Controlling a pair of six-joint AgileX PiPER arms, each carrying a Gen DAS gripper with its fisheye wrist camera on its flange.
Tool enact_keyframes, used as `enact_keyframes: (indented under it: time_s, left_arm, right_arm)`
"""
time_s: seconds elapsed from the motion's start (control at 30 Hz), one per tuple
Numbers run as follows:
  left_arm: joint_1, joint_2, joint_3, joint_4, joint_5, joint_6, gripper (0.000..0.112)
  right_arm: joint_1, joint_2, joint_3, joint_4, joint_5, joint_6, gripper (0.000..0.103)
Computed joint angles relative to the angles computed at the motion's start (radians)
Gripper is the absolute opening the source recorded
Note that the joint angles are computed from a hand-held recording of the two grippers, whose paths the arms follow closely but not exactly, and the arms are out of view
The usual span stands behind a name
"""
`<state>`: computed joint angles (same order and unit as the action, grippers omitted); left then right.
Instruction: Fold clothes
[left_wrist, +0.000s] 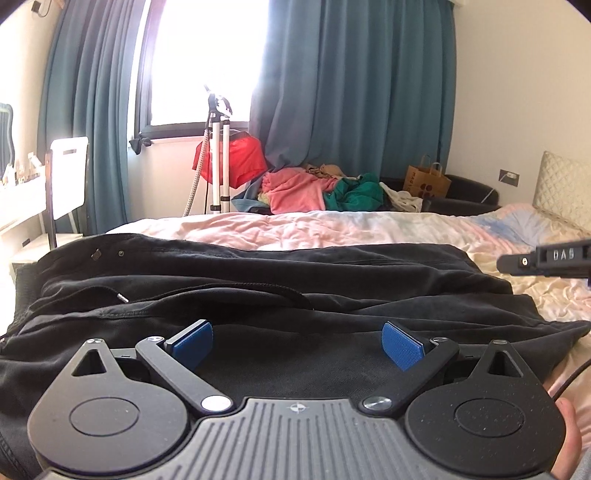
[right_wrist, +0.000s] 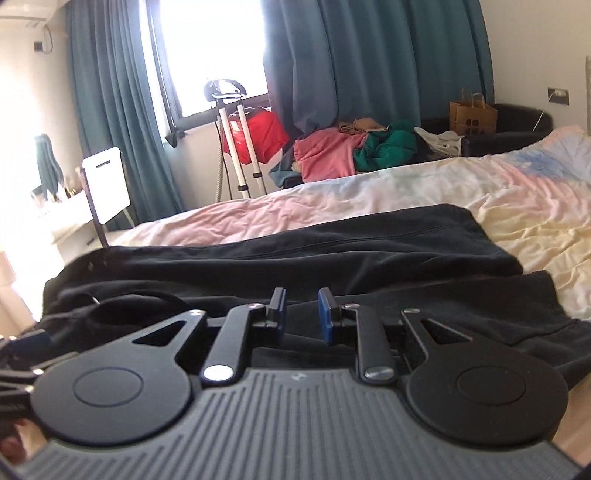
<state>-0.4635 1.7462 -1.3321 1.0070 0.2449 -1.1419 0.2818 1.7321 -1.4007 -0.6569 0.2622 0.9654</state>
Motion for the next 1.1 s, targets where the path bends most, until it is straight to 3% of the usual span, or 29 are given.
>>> enact_keyframes:
  time_s: [0.43,0.47,0.57,0.63,0.73,0.97,1.1]
  left_arm:
    - [0.084,0.042,-0.035,-0.289,0.055,0.154,0.1]
    - [0.09,0.04,-0.033,-0.303,0.057,0.156,0.1]
    - [0.113,0.033,-0.029,-0.358,0.07,0.175,0.1]
    - [0.132,0.032,-0.052,-0.457,0.114,0.236,0.1]
    - [0.169,0.02,-0.083,-0.597,0.176,0.295,0.1]
    - [0.338,-0.031,-0.142,-0.868,0.323,0.319,0.102]
    - [0.473,-0.07,-0.119,-1.001,0.341,0.346,0.102]
  right_arm:
    - [0.006,0.021,-0.011,-0.056,0.057,0.071,0.023]
    - [0.009,0.021,-0.011,-0.079,0.064,0.094,0.026]
    - [0.011,0.014,0.003,-0.146,0.059,0.158,0.045]
    - [0.01,0.007,0.015,-0.189,0.05,0.2,0.06]
    - [0.001,-0.001,0.031,-0.201,0.028,0.217,0.074]
    - [-0.029,0.011,0.016,-0.066,0.037,0.133,0.073]
    - [-0.052,0.01,0.018,0.032,0.031,0.091,0.073]
